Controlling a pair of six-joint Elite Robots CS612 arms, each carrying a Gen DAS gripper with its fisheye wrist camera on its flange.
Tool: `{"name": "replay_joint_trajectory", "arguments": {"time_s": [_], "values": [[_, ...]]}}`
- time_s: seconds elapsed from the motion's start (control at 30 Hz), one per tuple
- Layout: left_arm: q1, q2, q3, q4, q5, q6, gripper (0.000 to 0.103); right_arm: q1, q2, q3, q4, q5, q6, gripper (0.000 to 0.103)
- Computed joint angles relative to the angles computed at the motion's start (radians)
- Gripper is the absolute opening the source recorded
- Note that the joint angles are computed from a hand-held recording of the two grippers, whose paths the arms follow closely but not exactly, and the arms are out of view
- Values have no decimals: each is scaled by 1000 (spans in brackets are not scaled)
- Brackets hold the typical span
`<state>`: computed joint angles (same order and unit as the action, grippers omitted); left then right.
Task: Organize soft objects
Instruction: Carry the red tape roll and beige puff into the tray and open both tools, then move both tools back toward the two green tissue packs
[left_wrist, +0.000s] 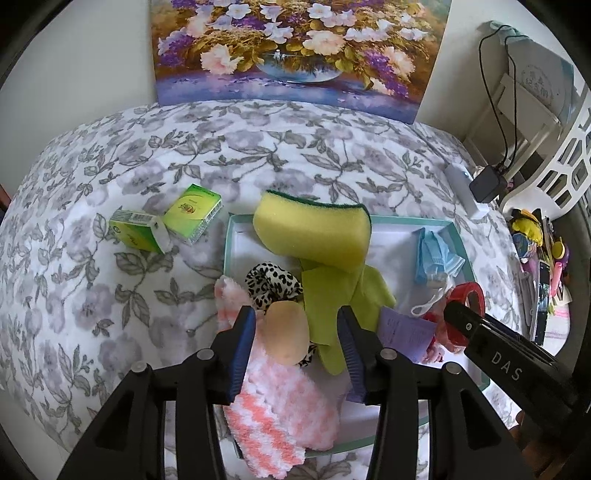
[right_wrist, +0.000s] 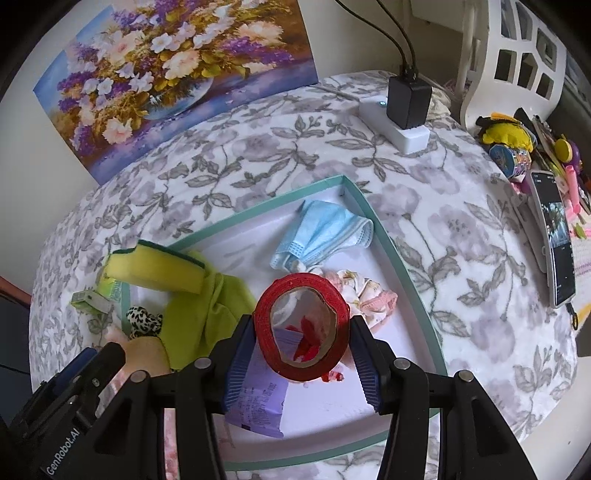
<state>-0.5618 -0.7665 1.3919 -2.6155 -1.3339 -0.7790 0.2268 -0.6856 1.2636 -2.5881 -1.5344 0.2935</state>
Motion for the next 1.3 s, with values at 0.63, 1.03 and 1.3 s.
{"name": "replay_joint_trajectory", "arguments": {"time_s": [0.63, 1.03, 1.3], "values": [[5, -19, 10, 97, 148, -123, 91, 14, 12, -15, 2, -35, -32, 87], [39, -17, 11, 229, 118, -260, 91, 23, 21, -21, 12, -70, -69, 103], [64, -16, 21, 233, 58, -310, 91, 29, 26, -30, 28, -85, -90, 103]]}}
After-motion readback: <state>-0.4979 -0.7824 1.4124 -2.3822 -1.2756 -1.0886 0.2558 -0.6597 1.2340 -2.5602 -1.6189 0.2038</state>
